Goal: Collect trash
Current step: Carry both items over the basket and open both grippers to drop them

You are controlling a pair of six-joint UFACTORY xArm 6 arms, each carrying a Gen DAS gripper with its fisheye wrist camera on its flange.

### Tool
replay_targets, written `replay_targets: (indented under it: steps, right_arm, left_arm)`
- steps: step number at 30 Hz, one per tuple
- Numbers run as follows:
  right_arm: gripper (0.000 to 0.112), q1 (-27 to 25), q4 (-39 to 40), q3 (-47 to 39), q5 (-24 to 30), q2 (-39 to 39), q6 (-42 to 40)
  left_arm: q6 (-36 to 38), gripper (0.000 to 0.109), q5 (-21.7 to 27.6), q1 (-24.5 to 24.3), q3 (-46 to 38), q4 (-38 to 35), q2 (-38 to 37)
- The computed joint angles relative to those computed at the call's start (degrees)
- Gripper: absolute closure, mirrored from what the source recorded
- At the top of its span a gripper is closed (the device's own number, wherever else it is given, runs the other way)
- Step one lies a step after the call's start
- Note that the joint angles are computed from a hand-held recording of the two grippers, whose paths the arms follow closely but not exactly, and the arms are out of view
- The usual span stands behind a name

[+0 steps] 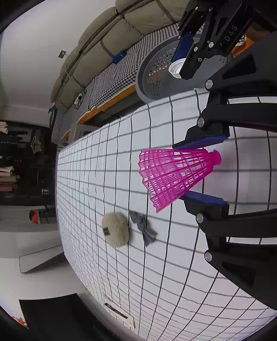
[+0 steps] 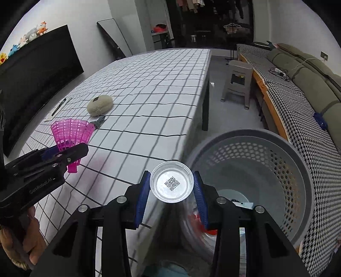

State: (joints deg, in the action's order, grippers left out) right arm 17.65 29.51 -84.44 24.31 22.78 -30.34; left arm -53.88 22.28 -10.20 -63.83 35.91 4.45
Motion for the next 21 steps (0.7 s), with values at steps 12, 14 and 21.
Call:
replay_targets:
  steps: [12, 14, 21]
  right_arm:
    - [0.073, -9.18, -0.85, 1.90, -1.03, 0.46, 1.89]
    - [0.073, -10.29, -0.81, 1.62, -0.84, 1.03, 2.19]
    - [0.073, -12.90, -1.40, -0.77, 0.54, 3.61, 3.85]
  left_arm:
    - [5.04, 0.071, 2.51, -9.34, -13.76, -4.47, 11.17]
    - [7.31, 0.071, 3.34, -10.26, -16.31, -6.40, 13.30]
    - [13.10, 0.071, 6.64, -12.11, -23.95, -10.86, 19.74]
